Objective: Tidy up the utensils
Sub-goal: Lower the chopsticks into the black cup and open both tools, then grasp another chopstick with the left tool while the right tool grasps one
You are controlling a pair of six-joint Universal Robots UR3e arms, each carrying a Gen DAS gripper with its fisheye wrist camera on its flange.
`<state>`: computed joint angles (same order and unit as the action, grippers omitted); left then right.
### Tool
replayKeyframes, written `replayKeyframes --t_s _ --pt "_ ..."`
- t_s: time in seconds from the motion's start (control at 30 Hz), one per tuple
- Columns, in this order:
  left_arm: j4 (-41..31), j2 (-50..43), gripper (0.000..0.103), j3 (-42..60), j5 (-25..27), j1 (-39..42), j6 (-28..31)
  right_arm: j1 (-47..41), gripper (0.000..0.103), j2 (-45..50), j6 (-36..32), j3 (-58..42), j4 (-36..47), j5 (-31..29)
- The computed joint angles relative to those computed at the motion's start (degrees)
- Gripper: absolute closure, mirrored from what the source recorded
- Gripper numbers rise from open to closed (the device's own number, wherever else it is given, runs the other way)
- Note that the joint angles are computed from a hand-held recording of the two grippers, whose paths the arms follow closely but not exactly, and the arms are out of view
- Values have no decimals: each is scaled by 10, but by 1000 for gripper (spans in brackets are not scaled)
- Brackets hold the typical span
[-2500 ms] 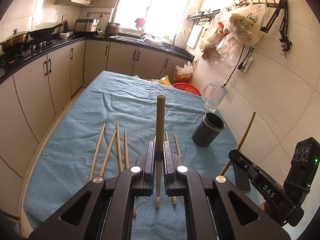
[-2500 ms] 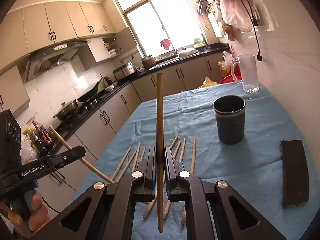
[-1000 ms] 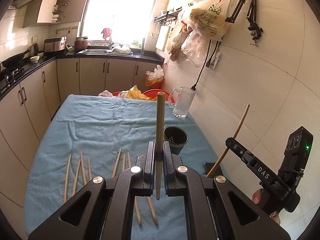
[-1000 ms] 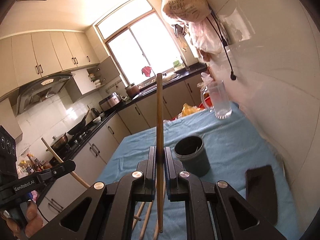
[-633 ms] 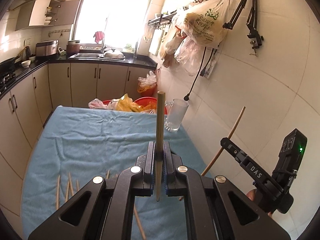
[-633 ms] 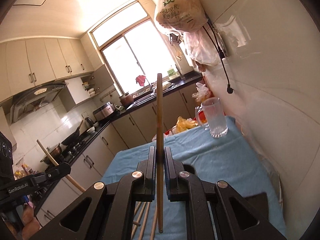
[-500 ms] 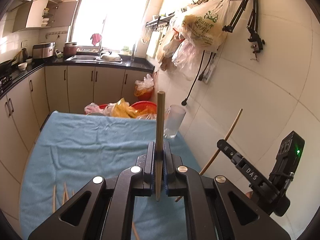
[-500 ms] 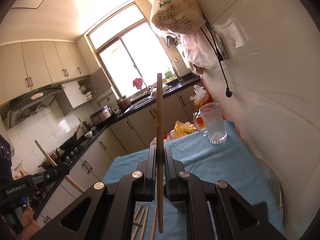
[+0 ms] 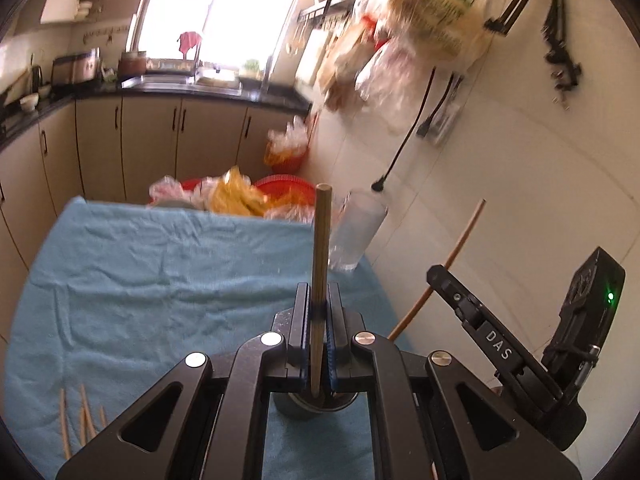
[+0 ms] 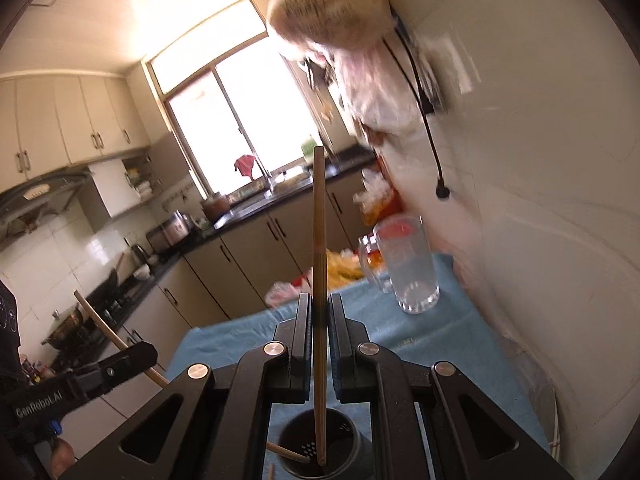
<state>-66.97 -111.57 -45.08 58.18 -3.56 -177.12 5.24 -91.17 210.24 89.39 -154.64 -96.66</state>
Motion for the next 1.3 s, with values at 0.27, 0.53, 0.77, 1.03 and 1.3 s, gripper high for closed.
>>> replayKeyframes --t_s 0.27,0.53,0.77,1.03,1.3 --pt "-1 -40 96 1 21 -6 -5 -28 95 34 17 26 18 58" --pt "2 -7 76 -28 9 14 -7 -34 71 3 30 48 25 55" --pt "41 132 69 -186 -16 66 22 -3 65 -106 36 120 24 10" --pt "35 335 65 -427 -44 195 107 123 64 -115 60 184 23 -55" --pt "-99 465 65 -599 -47 363 270 219 64 -3 110 237 -38 -82"
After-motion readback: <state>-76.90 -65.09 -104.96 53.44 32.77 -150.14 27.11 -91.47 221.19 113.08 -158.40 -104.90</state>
